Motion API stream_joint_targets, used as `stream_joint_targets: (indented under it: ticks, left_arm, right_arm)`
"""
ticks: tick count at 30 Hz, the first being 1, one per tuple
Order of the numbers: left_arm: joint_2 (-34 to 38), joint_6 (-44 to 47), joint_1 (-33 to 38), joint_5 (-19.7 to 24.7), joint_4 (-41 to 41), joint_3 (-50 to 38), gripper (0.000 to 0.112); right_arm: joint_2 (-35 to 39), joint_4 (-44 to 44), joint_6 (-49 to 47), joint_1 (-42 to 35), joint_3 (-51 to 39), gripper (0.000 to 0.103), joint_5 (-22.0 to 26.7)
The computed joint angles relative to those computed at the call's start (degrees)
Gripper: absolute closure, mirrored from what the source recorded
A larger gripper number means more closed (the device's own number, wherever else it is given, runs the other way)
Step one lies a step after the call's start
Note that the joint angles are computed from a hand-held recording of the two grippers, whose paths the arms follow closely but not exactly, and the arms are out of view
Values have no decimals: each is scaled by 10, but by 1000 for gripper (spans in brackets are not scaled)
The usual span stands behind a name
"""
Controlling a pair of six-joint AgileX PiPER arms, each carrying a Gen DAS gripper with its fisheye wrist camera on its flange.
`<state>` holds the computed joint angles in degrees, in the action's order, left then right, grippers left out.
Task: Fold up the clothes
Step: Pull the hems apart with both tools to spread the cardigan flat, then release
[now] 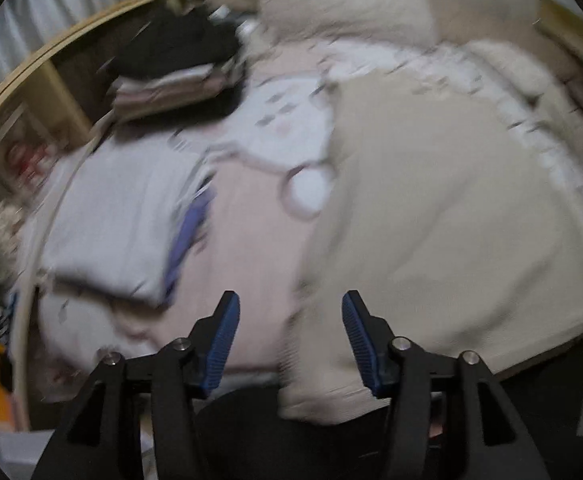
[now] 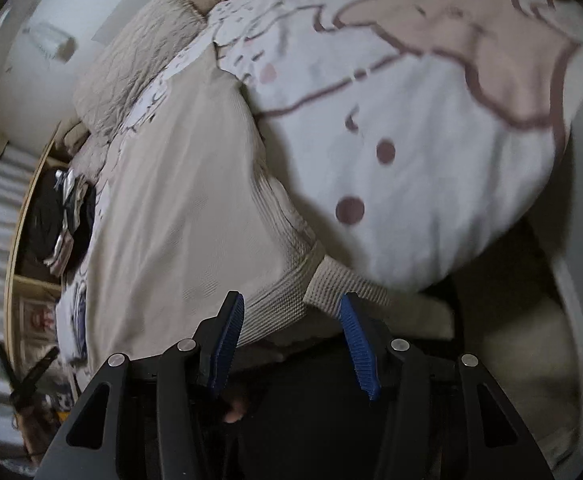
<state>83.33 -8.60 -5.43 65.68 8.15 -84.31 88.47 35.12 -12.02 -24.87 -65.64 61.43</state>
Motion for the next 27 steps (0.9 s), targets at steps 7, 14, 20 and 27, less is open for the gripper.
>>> stream_joint_targets:
  ticks: [7,14,20,27]
  left_arm:
    - [29,36,-55,-48,-70,-10,55]
    - [39,30,-60,-71,-116,19,55]
    - [29,12,-69,-86,-129,64,55]
    - [44,37,-69,-103,-172,82,55]
  right_arm:
    - [-22,-135,54,138,17,83,-160]
    - [-6,-346,54,389,-53,83,-208]
    - [46,-260,-24,437,-68,39,-173]
    - [7,-31,-164,299,-89,37,-59]
